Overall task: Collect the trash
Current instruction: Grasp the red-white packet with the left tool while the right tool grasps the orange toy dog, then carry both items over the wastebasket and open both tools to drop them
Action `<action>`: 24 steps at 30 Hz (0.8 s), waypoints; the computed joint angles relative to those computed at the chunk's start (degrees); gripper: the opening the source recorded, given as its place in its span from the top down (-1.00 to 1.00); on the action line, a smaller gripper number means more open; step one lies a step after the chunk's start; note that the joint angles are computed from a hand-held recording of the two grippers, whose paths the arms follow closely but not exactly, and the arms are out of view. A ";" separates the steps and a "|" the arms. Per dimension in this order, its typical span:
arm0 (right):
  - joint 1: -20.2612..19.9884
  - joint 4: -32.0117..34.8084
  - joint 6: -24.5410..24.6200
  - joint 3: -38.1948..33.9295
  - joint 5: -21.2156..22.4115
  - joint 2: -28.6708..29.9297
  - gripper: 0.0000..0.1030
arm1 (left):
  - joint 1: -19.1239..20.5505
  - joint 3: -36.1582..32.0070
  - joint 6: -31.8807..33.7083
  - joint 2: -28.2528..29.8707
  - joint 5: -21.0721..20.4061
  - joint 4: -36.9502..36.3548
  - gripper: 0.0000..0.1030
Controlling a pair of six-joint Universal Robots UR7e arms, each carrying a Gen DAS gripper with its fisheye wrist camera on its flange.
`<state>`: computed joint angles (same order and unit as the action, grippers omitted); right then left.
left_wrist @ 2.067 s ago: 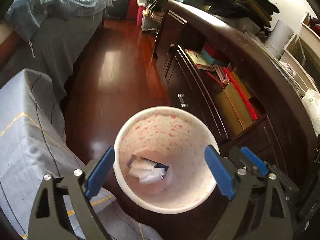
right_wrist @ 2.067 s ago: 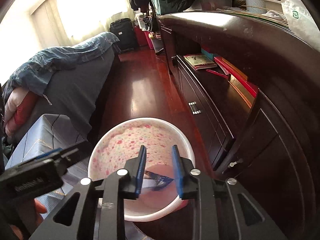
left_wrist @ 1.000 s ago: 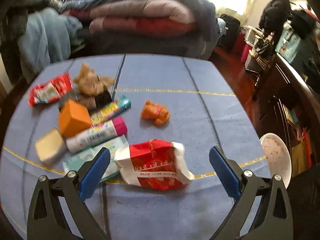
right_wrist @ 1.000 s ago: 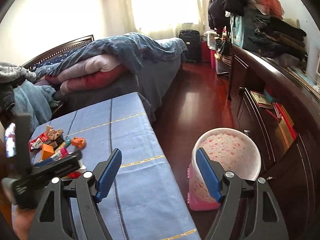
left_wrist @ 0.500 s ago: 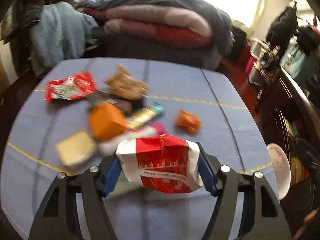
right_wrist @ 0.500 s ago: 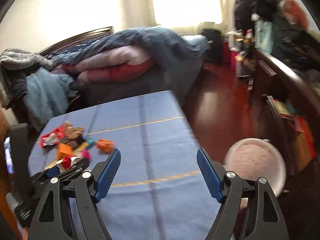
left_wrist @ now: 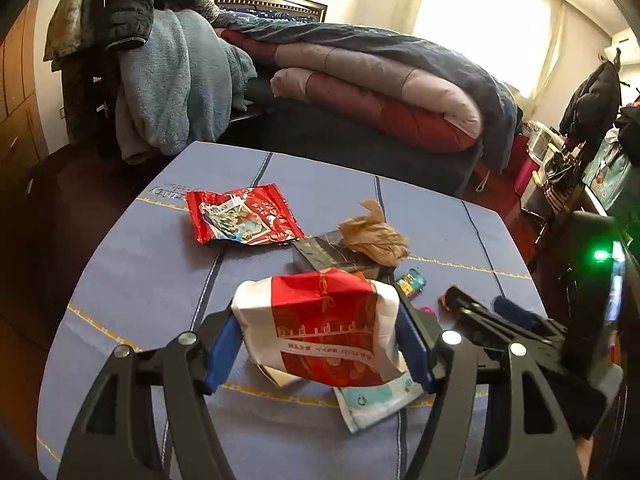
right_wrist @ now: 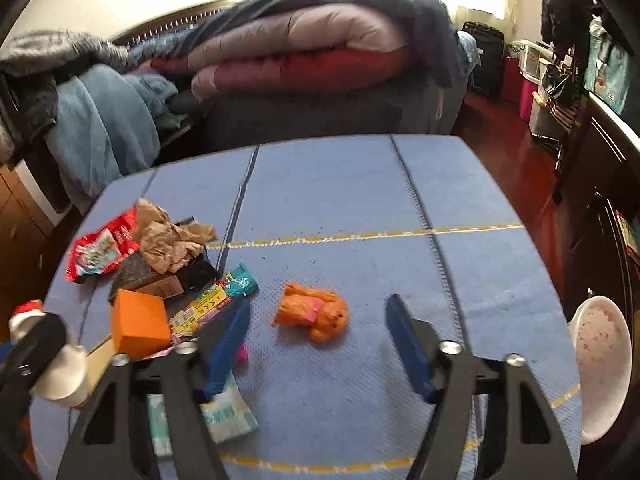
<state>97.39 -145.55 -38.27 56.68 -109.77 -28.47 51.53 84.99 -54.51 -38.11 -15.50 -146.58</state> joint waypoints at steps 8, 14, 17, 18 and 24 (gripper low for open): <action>0.39 0.28 -0.64 -0.93 -2.78 1.43 0.16 | 0.38 0.97 1.40 -0.41 -0.64 -2.83 -0.34; 0.00 -1.20 -0.62 1.32 -1.46 -0.56 0.16 | -0.08 0.48 0.88 -0.29 -0.15 -1.30 -0.34; -0.09 -3.07 -0.85 2.93 -1.42 -1.93 0.16 | -0.52 -0.05 0.95 0.05 0.30 -0.72 -0.34; -0.25 -3.17 -0.58 3.47 -1.19 -2.58 0.16 | -0.77 -0.42 0.78 0.23 0.54 -0.09 -0.34; -1.47 -3.74 0.79 6.24 -0.27 -6.25 0.16 | -2.04 -2.42 2.01 1.55 1.21 0.99 -0.34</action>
<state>95.92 -149.29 -37.48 62.93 -110.04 -34.72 49.49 82.57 -52.50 -36.57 -14.29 -145.59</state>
